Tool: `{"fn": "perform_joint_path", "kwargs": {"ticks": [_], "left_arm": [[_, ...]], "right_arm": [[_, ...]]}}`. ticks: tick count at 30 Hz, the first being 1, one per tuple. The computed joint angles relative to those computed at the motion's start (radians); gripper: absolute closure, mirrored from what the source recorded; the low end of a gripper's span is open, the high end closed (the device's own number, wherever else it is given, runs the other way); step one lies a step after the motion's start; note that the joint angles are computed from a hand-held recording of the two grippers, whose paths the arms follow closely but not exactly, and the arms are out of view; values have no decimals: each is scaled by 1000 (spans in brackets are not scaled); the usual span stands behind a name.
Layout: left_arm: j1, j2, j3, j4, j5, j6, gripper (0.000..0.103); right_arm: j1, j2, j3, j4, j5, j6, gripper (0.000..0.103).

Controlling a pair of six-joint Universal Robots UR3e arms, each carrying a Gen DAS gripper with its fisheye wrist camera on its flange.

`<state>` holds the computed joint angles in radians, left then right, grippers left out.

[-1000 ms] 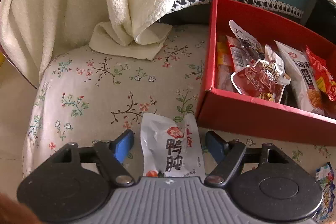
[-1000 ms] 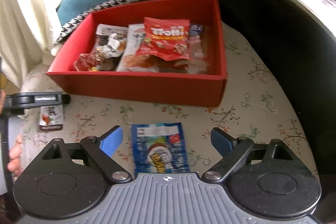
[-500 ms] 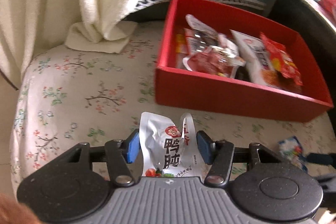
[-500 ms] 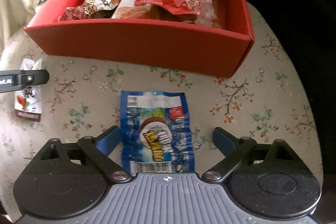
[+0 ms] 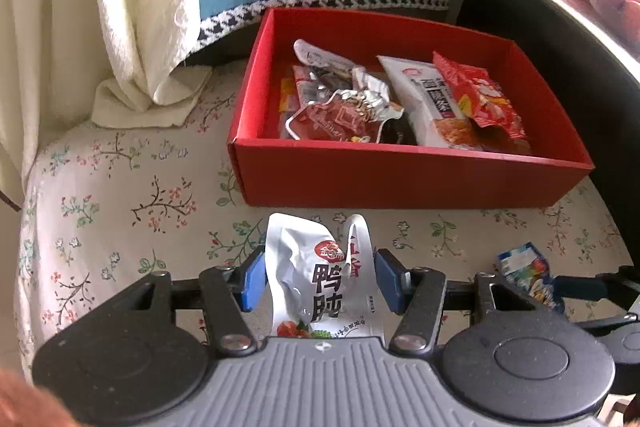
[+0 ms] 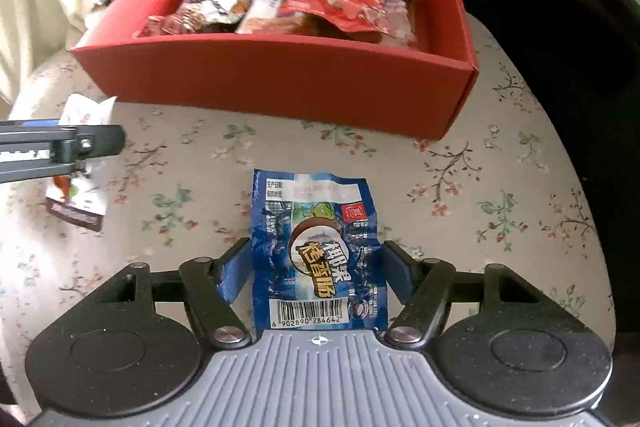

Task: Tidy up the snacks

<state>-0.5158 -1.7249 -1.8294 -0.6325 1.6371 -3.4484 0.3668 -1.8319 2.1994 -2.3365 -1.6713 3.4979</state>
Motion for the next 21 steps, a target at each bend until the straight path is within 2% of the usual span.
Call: {"fn": "perform_joint_path", "kwargs": {"ticks": [10, 16, 21], "left_arm": [[-33, 25, -8, 22, 17, 15, 54], [-43, 51, -22, 31, 22, 5, 54], [-77, 42, -16, 58, 76, 9, 54]], "right_arm": [[-43, -207, 62, -7, 62, 62, 28], [-66, -225, 82, -58, 97, 67, 28], [-83, -241, 91, -95, 113, 73, 28]]}}
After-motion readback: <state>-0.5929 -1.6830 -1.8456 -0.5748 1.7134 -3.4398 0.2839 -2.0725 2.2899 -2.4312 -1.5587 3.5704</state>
